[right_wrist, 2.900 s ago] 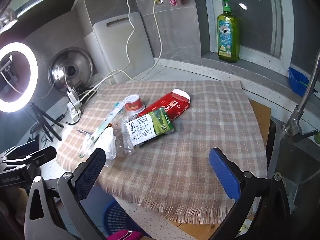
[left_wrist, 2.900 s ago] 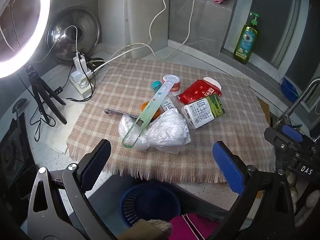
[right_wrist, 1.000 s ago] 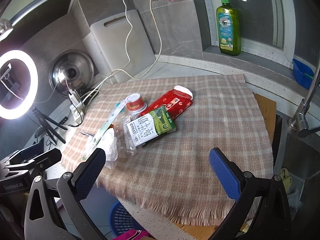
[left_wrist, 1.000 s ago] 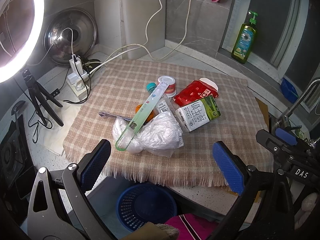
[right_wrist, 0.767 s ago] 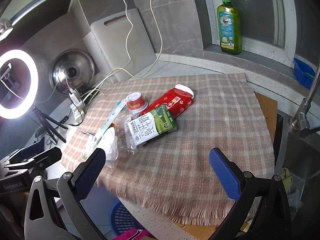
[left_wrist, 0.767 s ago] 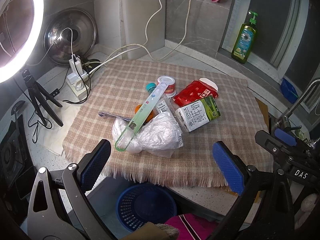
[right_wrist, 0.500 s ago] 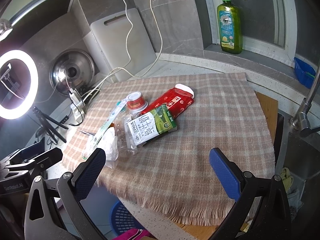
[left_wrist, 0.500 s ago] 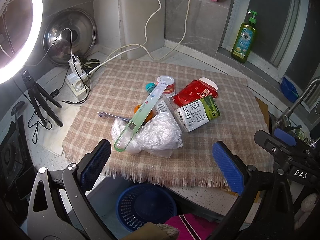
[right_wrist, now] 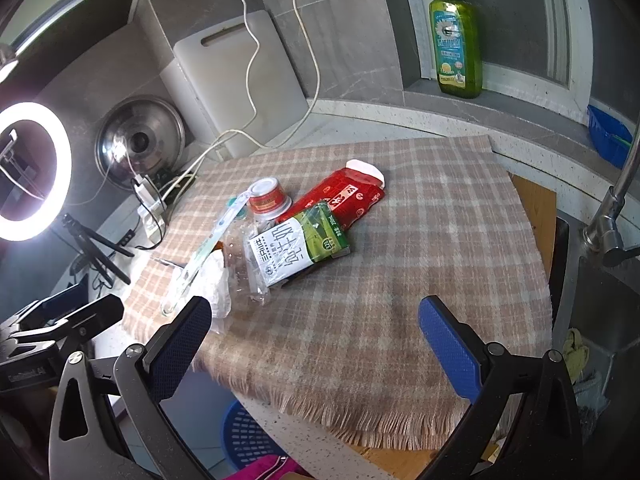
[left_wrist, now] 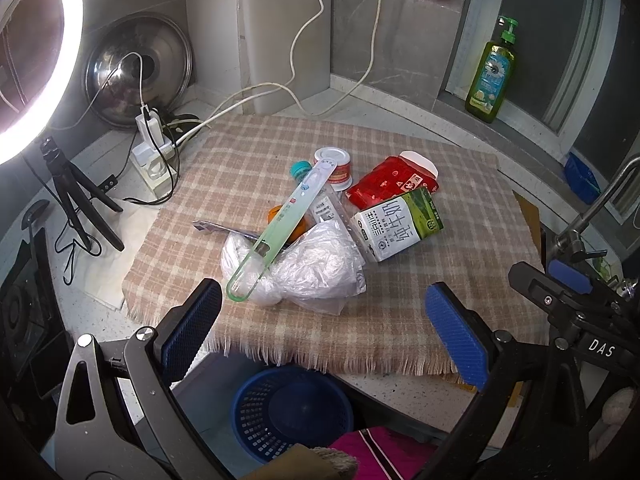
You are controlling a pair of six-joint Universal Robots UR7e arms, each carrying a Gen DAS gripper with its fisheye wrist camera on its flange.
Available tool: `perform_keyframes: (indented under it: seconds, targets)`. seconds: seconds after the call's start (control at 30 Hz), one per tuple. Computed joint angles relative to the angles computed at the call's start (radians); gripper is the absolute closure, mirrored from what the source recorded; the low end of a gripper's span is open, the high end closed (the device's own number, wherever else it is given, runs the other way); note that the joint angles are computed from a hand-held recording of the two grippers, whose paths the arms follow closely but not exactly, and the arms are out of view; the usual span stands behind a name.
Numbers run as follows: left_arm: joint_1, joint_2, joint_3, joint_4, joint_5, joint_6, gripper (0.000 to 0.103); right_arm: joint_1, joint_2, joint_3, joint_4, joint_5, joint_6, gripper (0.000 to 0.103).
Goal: Collect trash
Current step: 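Grasp the clear toothbrush case with the left tool while the right tool grasps the green milk carton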
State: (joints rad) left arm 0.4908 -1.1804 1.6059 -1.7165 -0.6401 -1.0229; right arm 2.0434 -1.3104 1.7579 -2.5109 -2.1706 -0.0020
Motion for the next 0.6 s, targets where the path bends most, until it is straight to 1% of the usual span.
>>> perform_keyframes:
  seconds: [0.27,0.47,0.6]
  targets:
    - [0.013,-0.001,0.004,0.030,0.005,-0.035,0.000,-0.015,0.008,-0.023,0.040,0.023,0.018,0.001]
    - [0.037,-0.018,-0.003,0.092,0.015,-0.073,0.000,-0.027,0.032,-0.034,0.027,0.022,0.030,0.001]
    - [0.062,-0.029,-0.002,0.112,0.018,-0.082,0.000,-0.051,0.050,-0.057,0.057,0.057,0.049,0.001]
